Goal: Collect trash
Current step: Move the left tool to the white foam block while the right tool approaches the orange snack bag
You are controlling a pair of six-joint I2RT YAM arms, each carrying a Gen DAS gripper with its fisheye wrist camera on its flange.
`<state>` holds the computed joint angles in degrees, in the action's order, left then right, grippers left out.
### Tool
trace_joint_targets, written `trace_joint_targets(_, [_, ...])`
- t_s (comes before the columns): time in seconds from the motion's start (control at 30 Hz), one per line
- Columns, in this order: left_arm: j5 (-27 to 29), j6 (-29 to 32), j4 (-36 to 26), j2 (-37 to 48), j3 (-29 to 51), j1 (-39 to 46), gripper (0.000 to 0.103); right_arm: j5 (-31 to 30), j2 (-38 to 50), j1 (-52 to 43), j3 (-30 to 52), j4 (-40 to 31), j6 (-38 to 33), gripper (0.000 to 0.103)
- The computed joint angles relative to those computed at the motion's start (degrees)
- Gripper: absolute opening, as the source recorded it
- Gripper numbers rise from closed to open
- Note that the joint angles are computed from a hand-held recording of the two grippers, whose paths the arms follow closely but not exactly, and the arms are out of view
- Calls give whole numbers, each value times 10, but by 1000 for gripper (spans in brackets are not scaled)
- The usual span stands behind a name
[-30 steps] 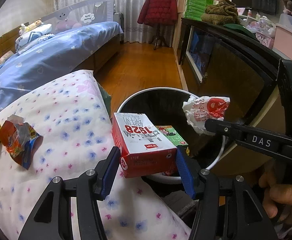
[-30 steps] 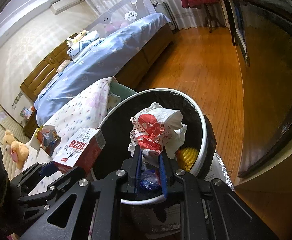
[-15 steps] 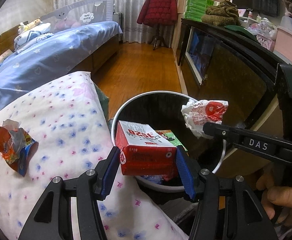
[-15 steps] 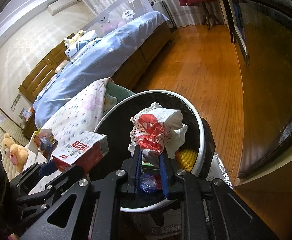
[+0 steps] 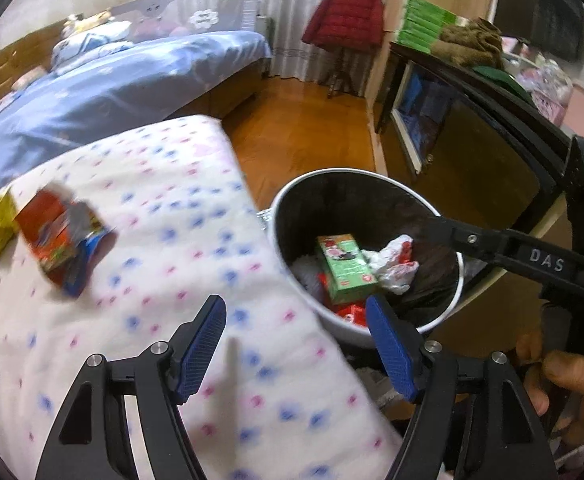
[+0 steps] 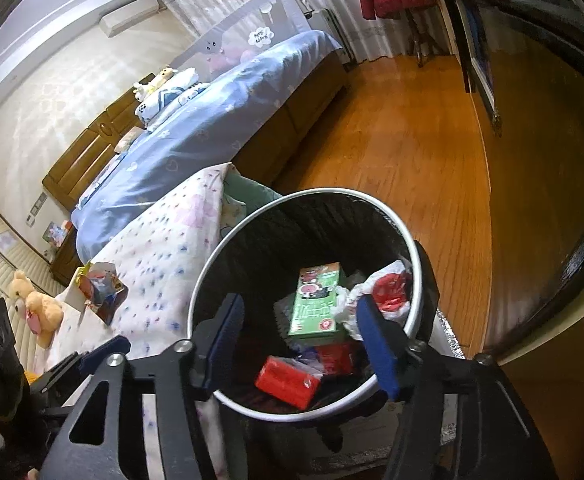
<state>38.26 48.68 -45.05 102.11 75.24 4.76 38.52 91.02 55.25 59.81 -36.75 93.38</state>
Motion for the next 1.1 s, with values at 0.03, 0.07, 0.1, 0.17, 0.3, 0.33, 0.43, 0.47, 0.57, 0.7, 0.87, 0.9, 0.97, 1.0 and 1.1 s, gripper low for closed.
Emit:
trace_joint_targets(0.03, [2, 3, -5, 2, 4, 7, 72, 2, 4, 2, 5, -3, 0, 67])
trace_joint_targets(0.07, [5, 7, -11, 4, 7, 18, 72, 3, 9, 5, 14, -6, 0, 69])
trace_joint_targets(0.1, [6, 11, -14, 6, 10, 30, 72, 3, 14, 7, 19, -5, -2, 73])
trace_joint_targets(0.17, [9, 17, -23, 10, 16, 48, 72, 4, 23, 11, 30, -3, -5, 78])
trace_joint_targets(0.3, [14, 28, -44, 30, 44, 85, 72, 3, 53, 16, 66, 2, -19, 82])
trace_joint_targets(0.33, [15, 31, -49, 36, 53, 94, 72, 3, 61, 18, 75, 4, -24, 83])
trace_joint_targets(0.43, [18, 41, -62, 50, 75, 127, 72, -2, 93, 20, 114, 13, -48, 84])
trace_joint_targets(0.47, [19, 42, -67, 55, 83, 134, 72, -2, 101, 21, 124, 15, -54, 84])
trace_joint_targets(0.57, [20, 41, -78, 73, 111, 156, 72, -5, 129, 23, 160, 24, -76, 84])
trace_joint_targets(0.7, [20, 37, -95, 101, 154, 181, 72, -10, 165, 22, 207, 31, -103, 85])
trace_joint_targets(0.87, [21, 35, -113, 135, 205, 206, 72, -35, 216, 16, 265, 46, -143, 90])
trace_joint_targets(0.9, [22, 34, -114, 140, 212, 208, 72, -39, 225, 14, 278, 45, -150, 91])
trace_joint_targets(0.97, [22, 29, -121, 153, 233, 215, 72, -47, 243, 12, 301, 46, -164, 91])
trace_joint_targets(1.0, [22, 27, -125, 160, 245, 218, 72, -51, 253, 10, 313, 47, -170, 91])
trace_joint_targets(1.1, [20, 18, -131, 181, 277, 225, 72, -61, 280, 6, 347, 51, -185, 91])
